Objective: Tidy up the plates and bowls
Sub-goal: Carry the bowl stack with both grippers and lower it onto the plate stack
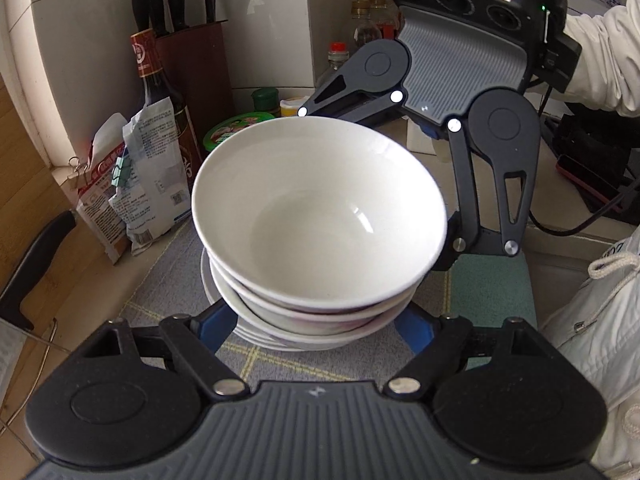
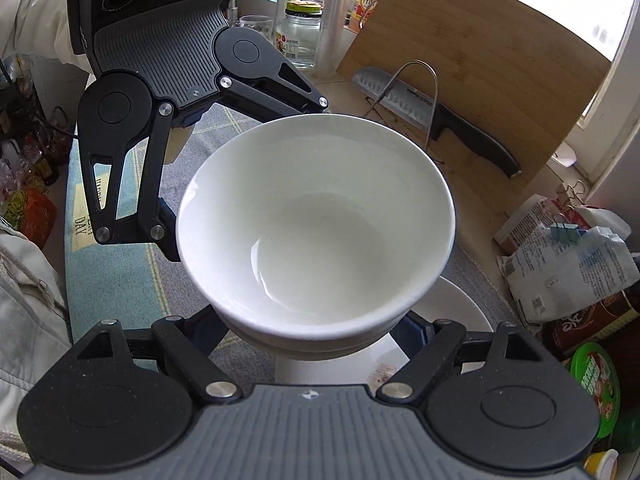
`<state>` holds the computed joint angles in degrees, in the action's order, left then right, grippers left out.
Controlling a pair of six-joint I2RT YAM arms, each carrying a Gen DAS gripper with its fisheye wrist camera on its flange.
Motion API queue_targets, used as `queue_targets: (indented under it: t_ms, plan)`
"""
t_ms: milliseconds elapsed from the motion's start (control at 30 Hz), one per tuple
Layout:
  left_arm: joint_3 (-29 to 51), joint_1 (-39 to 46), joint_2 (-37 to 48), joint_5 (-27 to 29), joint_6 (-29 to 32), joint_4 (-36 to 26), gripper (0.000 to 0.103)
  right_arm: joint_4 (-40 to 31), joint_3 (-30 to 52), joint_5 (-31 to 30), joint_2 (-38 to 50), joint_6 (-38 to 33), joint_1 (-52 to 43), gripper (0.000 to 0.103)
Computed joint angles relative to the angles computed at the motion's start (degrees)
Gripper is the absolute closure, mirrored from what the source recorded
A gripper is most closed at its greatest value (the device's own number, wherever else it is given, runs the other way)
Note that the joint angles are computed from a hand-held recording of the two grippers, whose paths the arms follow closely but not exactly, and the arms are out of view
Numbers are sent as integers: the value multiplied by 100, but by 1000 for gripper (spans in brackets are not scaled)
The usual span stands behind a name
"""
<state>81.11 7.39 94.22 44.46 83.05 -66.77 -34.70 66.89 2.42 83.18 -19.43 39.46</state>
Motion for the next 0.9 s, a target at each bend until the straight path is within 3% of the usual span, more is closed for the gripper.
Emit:
queue_targets:
  t_ms: [333, 900]
  plan:
    - [-79, -811, 307, -247, -686, 797, 18, 157, -616, -149, -418, -293, -747, 14]
    - [199, -1071, 733, -435, -1069, 941, 19, 304, -655, -649, -66, -474, -1298, 14]
